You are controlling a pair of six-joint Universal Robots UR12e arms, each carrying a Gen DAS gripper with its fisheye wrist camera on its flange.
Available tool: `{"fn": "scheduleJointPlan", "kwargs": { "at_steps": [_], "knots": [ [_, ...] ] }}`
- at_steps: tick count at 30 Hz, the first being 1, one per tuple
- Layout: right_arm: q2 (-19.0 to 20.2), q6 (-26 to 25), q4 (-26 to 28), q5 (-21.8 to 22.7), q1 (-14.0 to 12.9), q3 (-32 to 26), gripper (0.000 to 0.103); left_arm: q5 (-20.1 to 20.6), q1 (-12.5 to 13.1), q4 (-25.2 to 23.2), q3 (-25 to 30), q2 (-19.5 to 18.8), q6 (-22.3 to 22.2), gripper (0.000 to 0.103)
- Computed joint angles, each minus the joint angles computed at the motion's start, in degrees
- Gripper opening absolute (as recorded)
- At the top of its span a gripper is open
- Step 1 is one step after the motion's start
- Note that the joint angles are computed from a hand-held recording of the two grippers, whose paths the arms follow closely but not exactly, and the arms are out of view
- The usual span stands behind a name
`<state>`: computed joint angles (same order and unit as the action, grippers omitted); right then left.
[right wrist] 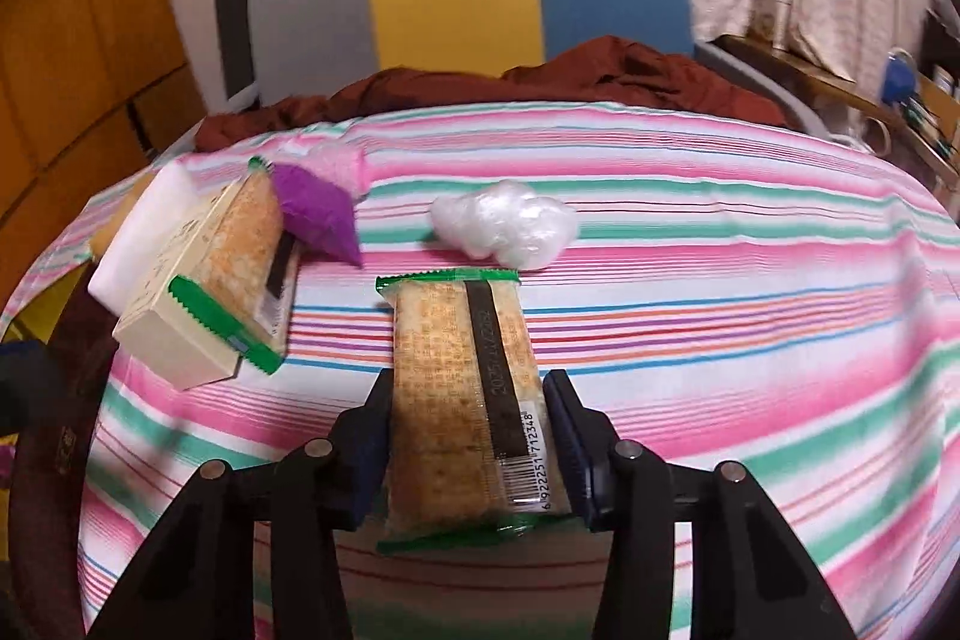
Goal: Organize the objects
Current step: 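Grasp the white box with Chinese text with the left gripper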
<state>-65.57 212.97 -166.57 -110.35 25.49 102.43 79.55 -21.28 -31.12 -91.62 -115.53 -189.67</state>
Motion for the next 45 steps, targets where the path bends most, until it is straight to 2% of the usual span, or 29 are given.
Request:
{"fn": "scheduleJointPlan", "kwargs": {
  "at_steps": [3, 5, 10, 12, 15, 20, 25, 33, 35, 36, 38, 41, 43, 45],
  "knots": [
    [-0.1, 1.0, -0.6, -0.3, 0.0, 0.2, 0.048, 0.8, 0.2, -2.2, 1.4, -1.3, -4.4, 0.102],
    [0.0, 1.1, -0.7, -0.2, -0.1, 0.2, 0.048, 1.1, 0.2, -2.4, 1.9, -1.9, -5.7, 0.101],
    [0.3, 0.9, -0.8, -0.6, 0.0, 0.1, 0.048, 3.4, -0.7, -1.1, 3.3, -3.6, -4.5, 0.095],
    [0.2, 1.0, -1.2, -0.6, 0.0, 0.3, 0.048, 5.3, -1.0, 0.2, 3.7, -4.0, -4.1, 0.087],
    [0.2, 1.3, -1.4, -0.6, 0.0, 0.5, 0.048, 3.6, -0.7, 1.7, 3.9, -4.6, -4.0, 0.079],
    [0.2, 1.9, -1.7, -0.7, 0.0, 0.7, 0.048, 2.1, -0.4, 0.4, 4.3, -5.5, -4.0, 0.053],
    [0.2, 3.2, -2.1, -1.3, 0.0, 1.0, 0.048, 1.5, -0.6, 2.6, 2.6, -4.8, -4.5, 0.053],
    [0.0, 5.0, -2.3, -1.9, -0.1, 1.3, 0.048, -0.6, -0.8, 4.7, -3.7, -0.9, -2.5, 0.053],
    [0.0, 5.0, -1.8, -2.3, 0.1, 1.1, 0.048, -2.0, -0.6, 3.7, -4.7, -0.3, -3.1, 0.058],
    [0.0, 4.9, -1.6, -2.4, 0.1, 1.0, 0.048, -2.6, -0.5, 3.5, -4.8, -0.2, -3.3, 0.069],
    [0.1, 4.8, -1.2, -2.8, 0.2, 0.8, 0.048, -2.7, -0.4, 3.9, -4.8, -0.3, -4.3, 0.078],
    [0.2, 4.8, -0.8, -3.1, 0.3, 0.6, 0.048, -3.1, -0.3, 5.1, -4.0, -0.6, -5.5, 0.079],
    [0.3, 4.6, -0.5, -3.4, 0.3, 0.5, 0.048, -1.1, -0.7, 5.1, -2.6, -1.3, -4.2, 0.079],
    [0.3, 4.5, -0.1, -3.8, 0.4, 0.3, 0.048, 0.4, -0.9, 6.1, -1.9, -1.9, -3.4, 0.074]
  ]
}}
